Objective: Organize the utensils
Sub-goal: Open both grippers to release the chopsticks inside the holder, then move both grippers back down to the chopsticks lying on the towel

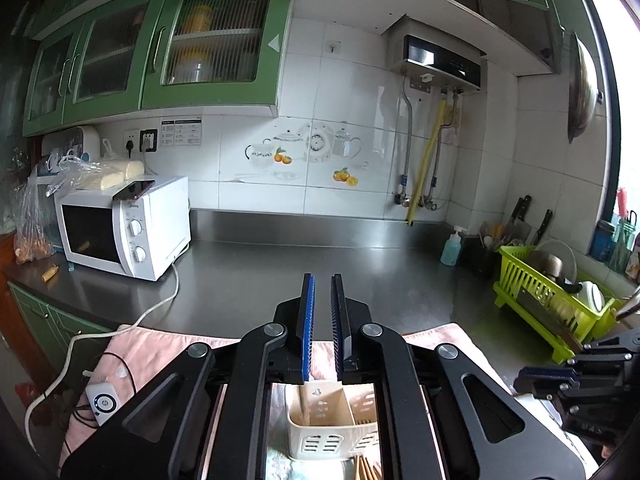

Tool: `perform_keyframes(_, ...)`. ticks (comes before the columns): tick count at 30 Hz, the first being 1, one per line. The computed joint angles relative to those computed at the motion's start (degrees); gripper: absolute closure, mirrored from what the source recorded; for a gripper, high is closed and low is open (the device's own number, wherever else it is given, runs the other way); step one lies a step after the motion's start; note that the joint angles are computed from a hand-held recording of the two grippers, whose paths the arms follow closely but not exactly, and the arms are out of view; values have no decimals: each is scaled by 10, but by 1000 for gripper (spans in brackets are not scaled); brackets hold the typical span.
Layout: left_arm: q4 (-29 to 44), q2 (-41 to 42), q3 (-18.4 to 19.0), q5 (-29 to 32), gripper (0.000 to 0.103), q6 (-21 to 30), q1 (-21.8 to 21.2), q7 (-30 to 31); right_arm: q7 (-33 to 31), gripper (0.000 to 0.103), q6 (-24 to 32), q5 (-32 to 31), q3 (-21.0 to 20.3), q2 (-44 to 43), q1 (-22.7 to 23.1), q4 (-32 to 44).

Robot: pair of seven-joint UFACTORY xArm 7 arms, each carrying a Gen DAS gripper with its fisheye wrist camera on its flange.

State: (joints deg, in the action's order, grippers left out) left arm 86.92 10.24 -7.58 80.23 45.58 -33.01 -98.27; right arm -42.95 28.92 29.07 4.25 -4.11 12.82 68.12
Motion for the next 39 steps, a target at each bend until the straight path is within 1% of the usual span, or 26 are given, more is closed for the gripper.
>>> perform_keyframes(1,-6,-5,-1,-1,91,-1,0,0,-7,88,-4,10,-1,-5,0,-5)
perform_keyframes(3,-19,-16,-5,-3,88,5,-2,-4,-14,86,-8,20,-3,-14,2,-11)
perform_keyframes(4,-27,-24,-8,-4,88,10,-2,-6,-15,81,-14,21,-4,-24,2,-19)
perform_keyframes(5,-34,-30,-12,-5,87,13,-2,-7,-18,79,-17,25,-6,-32,4,-26)
perform_keyframes(7,-54,-50,-23,-6,83,27,-4,-14,-31,77,-22,38,-13,-56,10,-47)
perform_keyframes(9,-73,-68,-37,-7,70,40,-5,-20,-45,72,-22,57,-24,-79,19,-68)
perform_keyframes(11,-92,-85,-53,-15,69,58,-6,-19,-57,72,-27,72,-34,-108,29,-99)
perform_keyframes(16,-146,-123,-91,-50,67,84,-10,-16,-67,71,-40,85,-57,-174,55,-183)
perform_keyframes(19,-169,-132,-116,-70,67,119,-18,-11,-72,71,-55,86,-69,-212,71,-242)
perform_keyframes(23,-213,-148,-133,-97,67,115,-27,-24,-71,71,-73,89,-93,-252,96,-309)
perform_keyframes(25,-237,-155,-140,-103,67,107,-30,-44,-70,71,-71,95,-108,-263,108,-333)
perform_keyframes(30,-278,-157,-153,-120,67,95,-37,-82,-70,71,-86,102,-128,-277,129,-391)
perform_keyframes(33,-296,-151,-154,-126,67,78,-40,-101,-72,72,-98,113,-136,-274,143,-414)
perform_keyframes(37,-312,-136,-150,-131,67,54,-46,-117,-74,74,-135,117,-137,-258,160,-438)
perform_keyframes(38,-318,-132,-147,-132,67,43,-47,-125,-75,75,-143,119,-139,-252,166,-442)
perform_keyframes(39,-322,-128,-144,-134,67,34,-48,-129,-75,78,-151,120,-141,-245,172,-444)
